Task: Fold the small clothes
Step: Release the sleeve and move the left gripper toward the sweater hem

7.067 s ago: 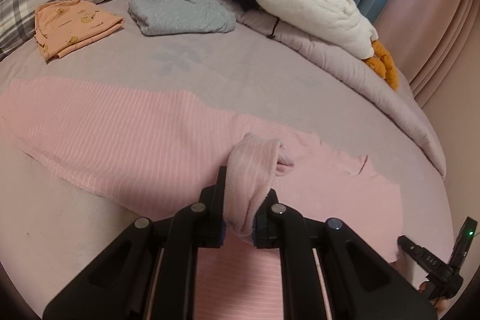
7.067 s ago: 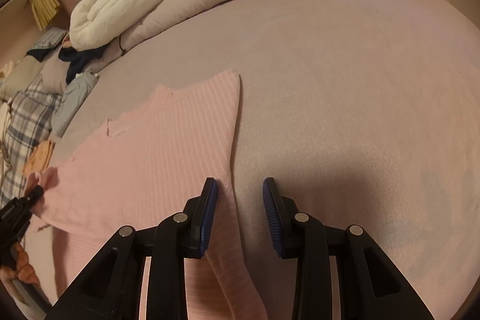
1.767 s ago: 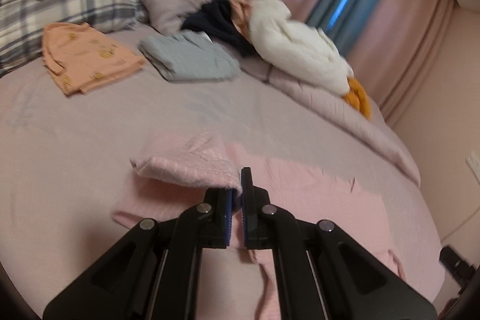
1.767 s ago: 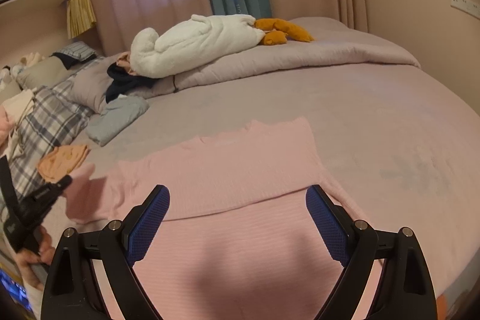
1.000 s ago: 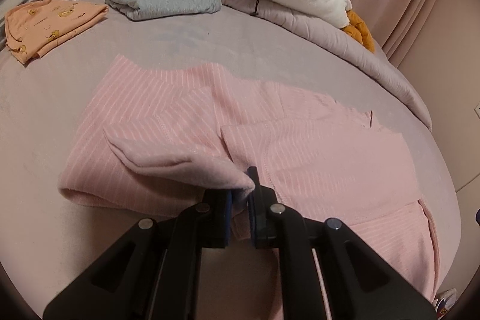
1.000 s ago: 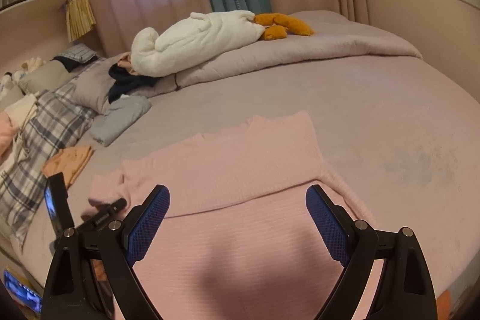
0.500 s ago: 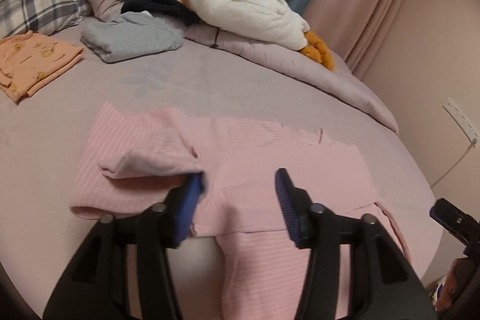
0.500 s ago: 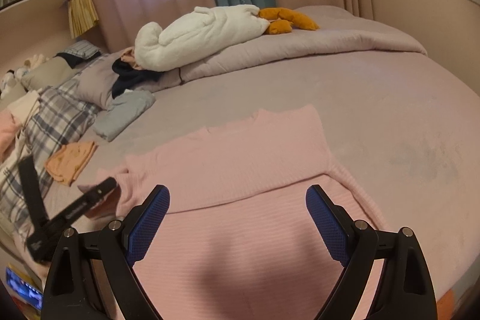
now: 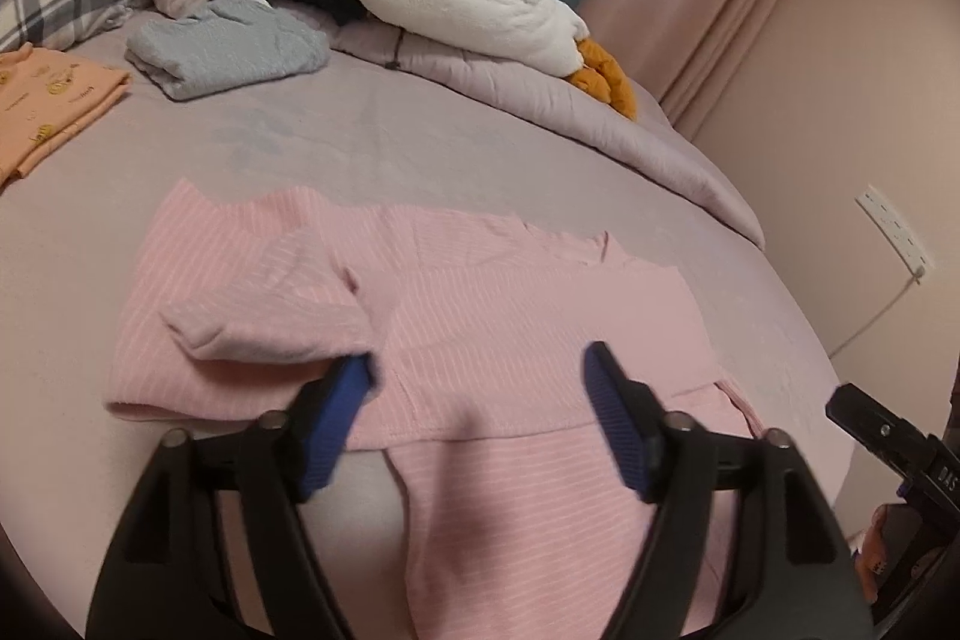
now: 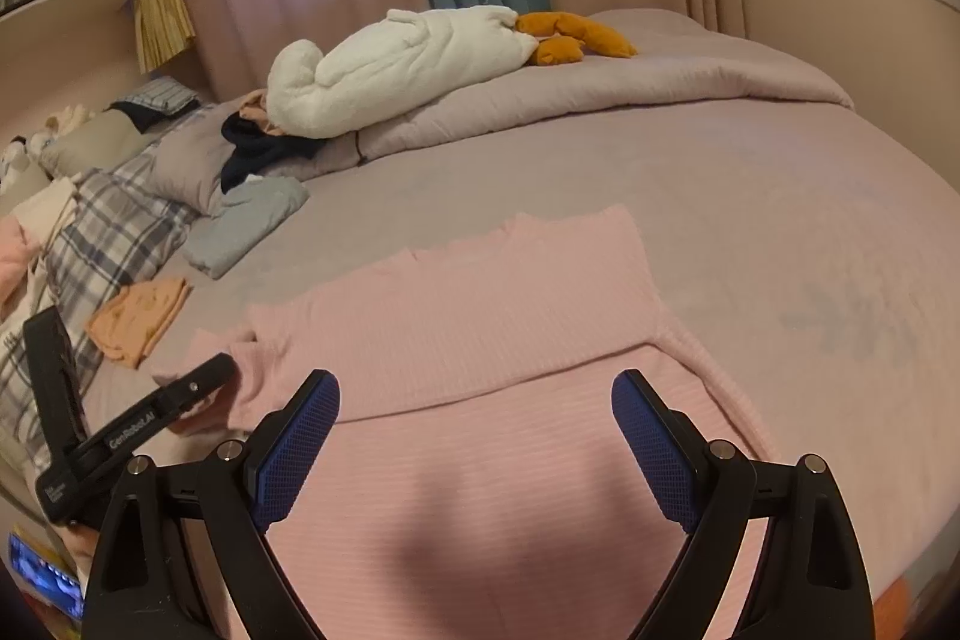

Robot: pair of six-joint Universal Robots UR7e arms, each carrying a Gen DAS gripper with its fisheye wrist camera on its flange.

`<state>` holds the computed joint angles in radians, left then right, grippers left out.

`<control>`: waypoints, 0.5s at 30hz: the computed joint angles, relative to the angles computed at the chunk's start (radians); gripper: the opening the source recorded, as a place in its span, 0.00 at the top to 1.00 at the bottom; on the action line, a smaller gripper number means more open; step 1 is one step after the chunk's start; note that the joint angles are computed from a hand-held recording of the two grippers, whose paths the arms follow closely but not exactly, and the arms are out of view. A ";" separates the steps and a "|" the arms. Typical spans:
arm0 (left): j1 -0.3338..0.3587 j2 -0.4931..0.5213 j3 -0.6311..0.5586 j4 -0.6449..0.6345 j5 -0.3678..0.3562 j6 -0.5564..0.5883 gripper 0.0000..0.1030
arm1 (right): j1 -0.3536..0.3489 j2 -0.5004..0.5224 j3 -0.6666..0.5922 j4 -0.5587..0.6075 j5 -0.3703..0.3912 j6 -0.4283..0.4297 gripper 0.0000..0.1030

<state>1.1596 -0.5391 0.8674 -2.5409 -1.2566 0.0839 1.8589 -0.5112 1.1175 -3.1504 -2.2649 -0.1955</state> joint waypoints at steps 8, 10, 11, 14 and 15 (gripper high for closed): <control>0.001 -0.001 0.000 0.023 -0.006 -0.001 0.12 | -0.001 0.000 0.001 0.004 -0.003 0.002 0.11; 0.002 -0.008 0.002 0.032 -0.025 -0.014 0.09 | -0.002 -0.001 0.002 0.006 -0.003 0.006 0.11; 0.004 -0.013 0.004 0.035 -0.040 -0.022 0.06 | -0.003 -0.001 0.001 0.009 -0.003 0.009 0.11; 0.009 -0.035 0.020 0.026 -0.092 -0.036 0.04 | -0.003 0.001 -0.004 0.025 -0.001 0.016 0.11; 0.009 -0.045 0.030 0.015 -0.100 -0.039 0.04 | -0.004 0.002 -0.007 0.028 0.001 0.013 0.11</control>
